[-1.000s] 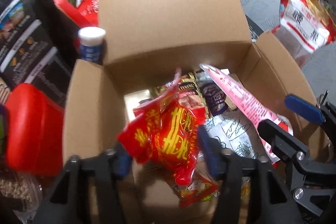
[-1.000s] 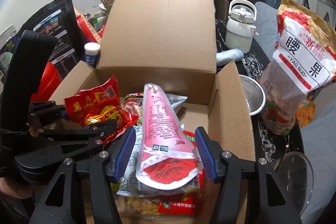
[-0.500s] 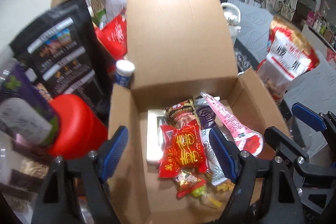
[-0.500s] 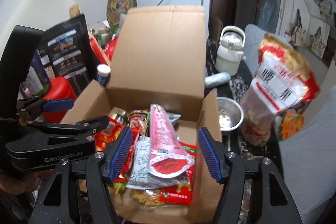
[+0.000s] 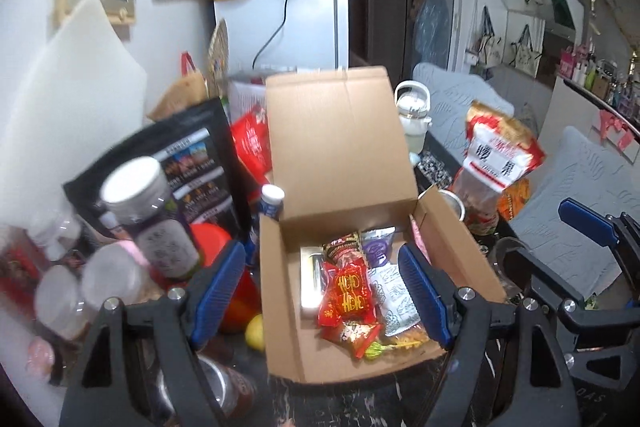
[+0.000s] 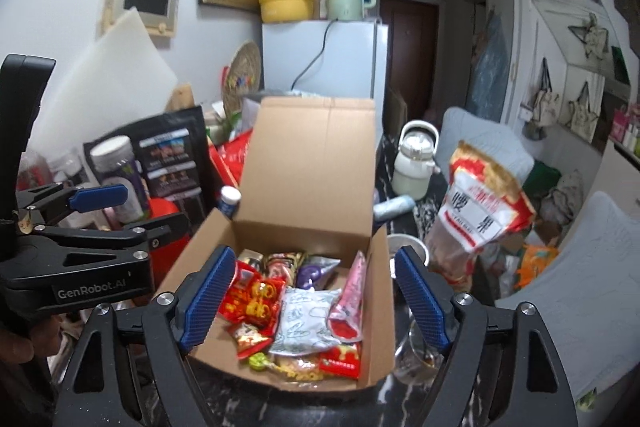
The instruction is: Organize snacks
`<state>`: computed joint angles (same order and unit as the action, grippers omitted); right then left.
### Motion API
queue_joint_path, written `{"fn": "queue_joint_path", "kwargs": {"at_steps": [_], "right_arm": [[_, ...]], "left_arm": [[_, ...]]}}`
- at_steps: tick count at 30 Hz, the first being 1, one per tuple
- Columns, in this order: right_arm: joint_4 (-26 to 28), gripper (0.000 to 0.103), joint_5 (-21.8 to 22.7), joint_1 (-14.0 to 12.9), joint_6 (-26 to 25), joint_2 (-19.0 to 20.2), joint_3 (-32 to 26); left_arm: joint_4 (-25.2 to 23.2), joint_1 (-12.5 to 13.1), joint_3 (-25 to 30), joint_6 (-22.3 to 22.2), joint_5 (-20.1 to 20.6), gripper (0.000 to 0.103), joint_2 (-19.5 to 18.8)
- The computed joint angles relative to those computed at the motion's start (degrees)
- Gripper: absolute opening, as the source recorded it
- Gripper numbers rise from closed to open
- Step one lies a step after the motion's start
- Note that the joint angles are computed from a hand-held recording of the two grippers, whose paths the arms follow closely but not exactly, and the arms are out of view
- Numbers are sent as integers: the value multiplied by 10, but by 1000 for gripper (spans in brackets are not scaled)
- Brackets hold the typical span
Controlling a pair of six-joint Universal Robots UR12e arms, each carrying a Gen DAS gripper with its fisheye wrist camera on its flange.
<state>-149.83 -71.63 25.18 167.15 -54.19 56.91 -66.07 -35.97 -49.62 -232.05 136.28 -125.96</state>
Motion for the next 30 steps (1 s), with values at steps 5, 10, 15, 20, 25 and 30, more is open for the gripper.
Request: {"fn": "queue_joint_path", "kwargs": {"at_steps": [5,10,15,20,25,30], "right_arm": [[-42,85,5,-4,10,-30,43],[-78,85,-7,-6,28,-56,80],[-103,85,-10,-10,29,-83,119],[-122,85,-15,-13,32,-106,156],[-133,85,-12,-18,45,-124,189],[-137,85,-20,-21,50,-139,218]], "left_arm": [[9,-19,-2,12,38,79,6],[20,-35,-10,13,62,79,13],[12,-51,-15,-2,84,79,18],[11,-62,-27,-8,82,79,24],[9,-70,-40,-22,66,79,29],[4,-79,-47,-32,67,79,28]]}}
